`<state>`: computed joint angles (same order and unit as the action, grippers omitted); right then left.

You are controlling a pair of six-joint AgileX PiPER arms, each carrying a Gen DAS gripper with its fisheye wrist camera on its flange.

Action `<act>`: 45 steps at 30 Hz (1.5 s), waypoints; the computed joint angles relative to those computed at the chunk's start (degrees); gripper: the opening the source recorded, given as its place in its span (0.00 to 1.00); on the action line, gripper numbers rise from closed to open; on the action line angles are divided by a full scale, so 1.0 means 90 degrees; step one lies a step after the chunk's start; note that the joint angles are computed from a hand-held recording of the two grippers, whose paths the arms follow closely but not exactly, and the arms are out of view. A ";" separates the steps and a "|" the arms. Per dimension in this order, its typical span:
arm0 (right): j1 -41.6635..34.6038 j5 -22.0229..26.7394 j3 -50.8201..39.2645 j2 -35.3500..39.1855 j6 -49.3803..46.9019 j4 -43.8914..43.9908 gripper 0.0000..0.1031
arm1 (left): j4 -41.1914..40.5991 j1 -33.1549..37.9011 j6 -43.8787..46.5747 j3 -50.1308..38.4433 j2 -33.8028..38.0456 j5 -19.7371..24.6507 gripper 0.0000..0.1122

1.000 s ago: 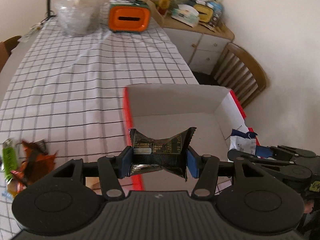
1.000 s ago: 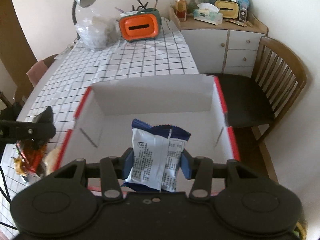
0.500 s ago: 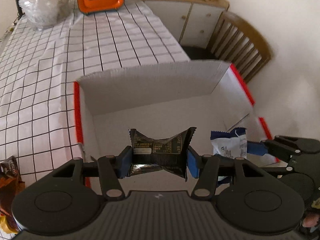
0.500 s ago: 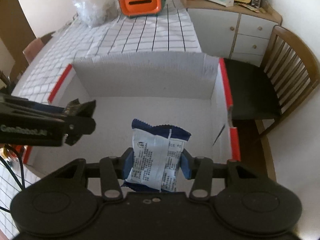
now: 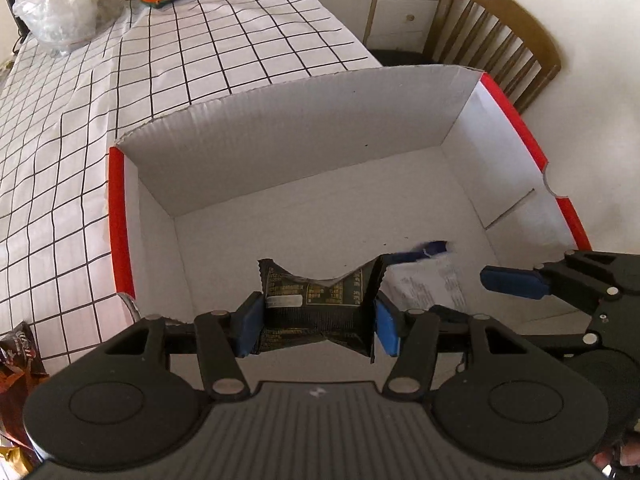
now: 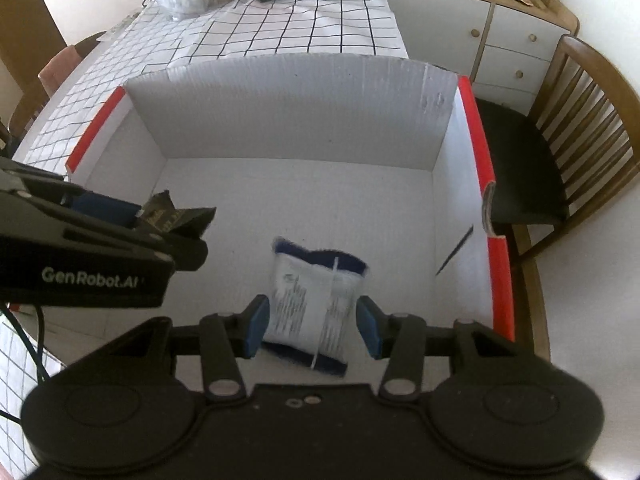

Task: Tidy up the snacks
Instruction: 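Open both tools to drop the snacks into the box and withdraw, then move both tools back over the remaining snack pile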

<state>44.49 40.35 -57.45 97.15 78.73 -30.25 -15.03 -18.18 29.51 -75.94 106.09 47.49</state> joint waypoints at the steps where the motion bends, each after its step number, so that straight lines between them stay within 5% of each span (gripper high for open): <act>1: 0.0011 -0.0015 0.0023 -0.0028 0.0018 -0.0034 0.46 | 0.0007 0.0001 -0.0026 0.0008 -0.0016 -0.0004 0.52; 4: 0.0073 -0.0032 0.0135 -0.0181 0.0143 -0.0136 0.47 | -0.0007 0.0055 -0.0047 0.0004 -0.0031 -0.0008 0.59; 14: 0.0668 0.0397 0.0238 -0.0869 0.0955 -0.0795 0.55 | -0.1039 0.0634 0.0901 0.0571 -0.0803 -0.0040 0.60; 24: 0.1646 0.1299 -0.0134 -0.1234 0.1792 -0.1540 0.76 | -0.2186 0.1777 0.2100 0.1276 -0.2016 0.0288 0.60; 36: 0.2476 0.1957 -0.1389 -0.0590 0.1997 -0.2232 0.94 | -0.3363 0.4001 0.3764 0.1607 -0.2861 0.1171 0.67; 45: 0.2723 0.2123 -0.2808 0.0530 0.1732 -0.2451 1.00 | -0.3858 0.5726 0.4693 0.1141 -0.2391 0.1986 0.72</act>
<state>69.00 59.46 -82.72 101.92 94.32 -52.31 -49.76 33.36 71.75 -65.67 84.57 65.36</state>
